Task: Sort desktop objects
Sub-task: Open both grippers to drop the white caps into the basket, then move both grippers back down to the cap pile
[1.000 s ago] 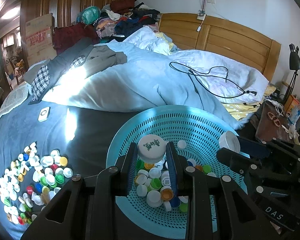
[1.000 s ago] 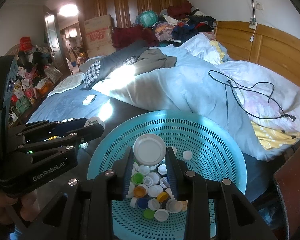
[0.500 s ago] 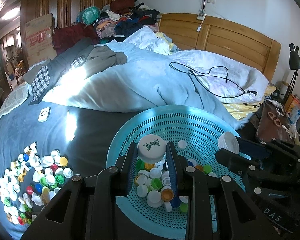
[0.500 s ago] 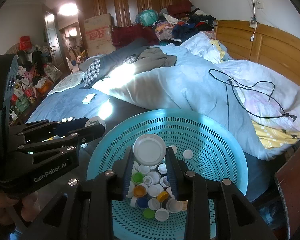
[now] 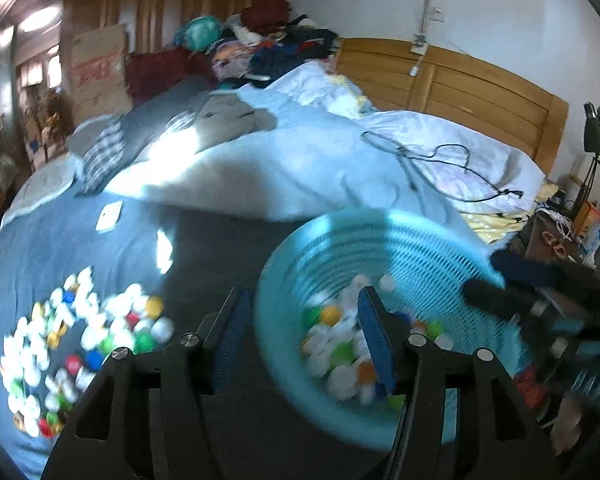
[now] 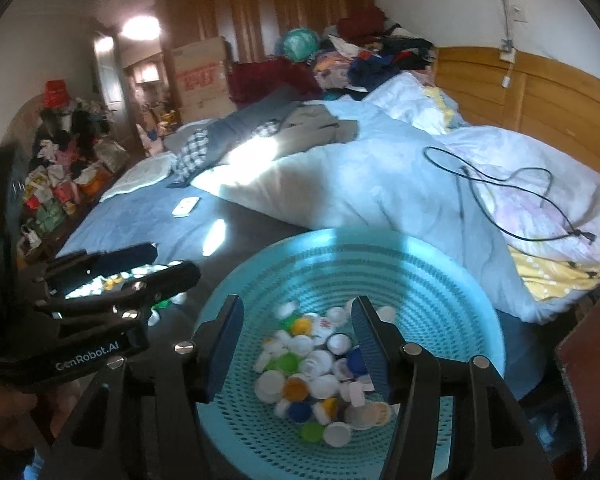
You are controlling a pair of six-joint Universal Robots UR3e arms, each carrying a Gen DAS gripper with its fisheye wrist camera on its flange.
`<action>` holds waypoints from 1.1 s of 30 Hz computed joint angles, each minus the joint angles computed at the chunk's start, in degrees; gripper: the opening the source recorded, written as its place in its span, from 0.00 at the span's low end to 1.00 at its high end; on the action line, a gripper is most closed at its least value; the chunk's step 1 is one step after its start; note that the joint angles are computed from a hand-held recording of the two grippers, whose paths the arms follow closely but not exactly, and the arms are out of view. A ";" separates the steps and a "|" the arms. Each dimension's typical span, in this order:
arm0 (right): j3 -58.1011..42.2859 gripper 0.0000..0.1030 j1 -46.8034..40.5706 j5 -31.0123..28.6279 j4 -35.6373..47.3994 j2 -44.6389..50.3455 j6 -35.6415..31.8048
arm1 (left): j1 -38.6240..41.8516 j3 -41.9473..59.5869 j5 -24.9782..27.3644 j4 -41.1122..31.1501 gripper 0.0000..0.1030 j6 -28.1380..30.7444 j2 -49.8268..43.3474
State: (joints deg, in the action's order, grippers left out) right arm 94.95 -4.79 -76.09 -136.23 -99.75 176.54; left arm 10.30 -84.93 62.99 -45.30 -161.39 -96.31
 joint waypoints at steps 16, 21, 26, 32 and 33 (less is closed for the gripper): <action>-20.33 0.59 31.01 -0.54 -3.64 37.22 0.23 | 55.34 -36.47 -9.03 -2.33 0.49 24.13 12.26; -36.29 0.56 35.03 -1.39 1.45 51.61 1.48 | 58.23 -38.30 -9.87 -2.23 0.49 26.93 8.86; -54.69 0.50 37.61 -3.82 10.25 64.43 1.94 | 57.19 -38.24 -13.70 -3.21 0.49 29.76 9.33; -64.13 0.31 38.73 -7.46 14.42 69.38 -0.25 | 52.97 -37.84 -17.55 2.01 0.49 31.57 6.68; -63.14 0.31 38.79 -7.65 13.96 68.63 -0.40 | 51.27 -37.07 -16.75 3.88 0.49 31.68 4.96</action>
State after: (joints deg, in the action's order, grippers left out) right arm 31.81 34.00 -83.74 -122.27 -31.12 176.15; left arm 61.57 -122.00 46.24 -41.42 -129.72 -91.34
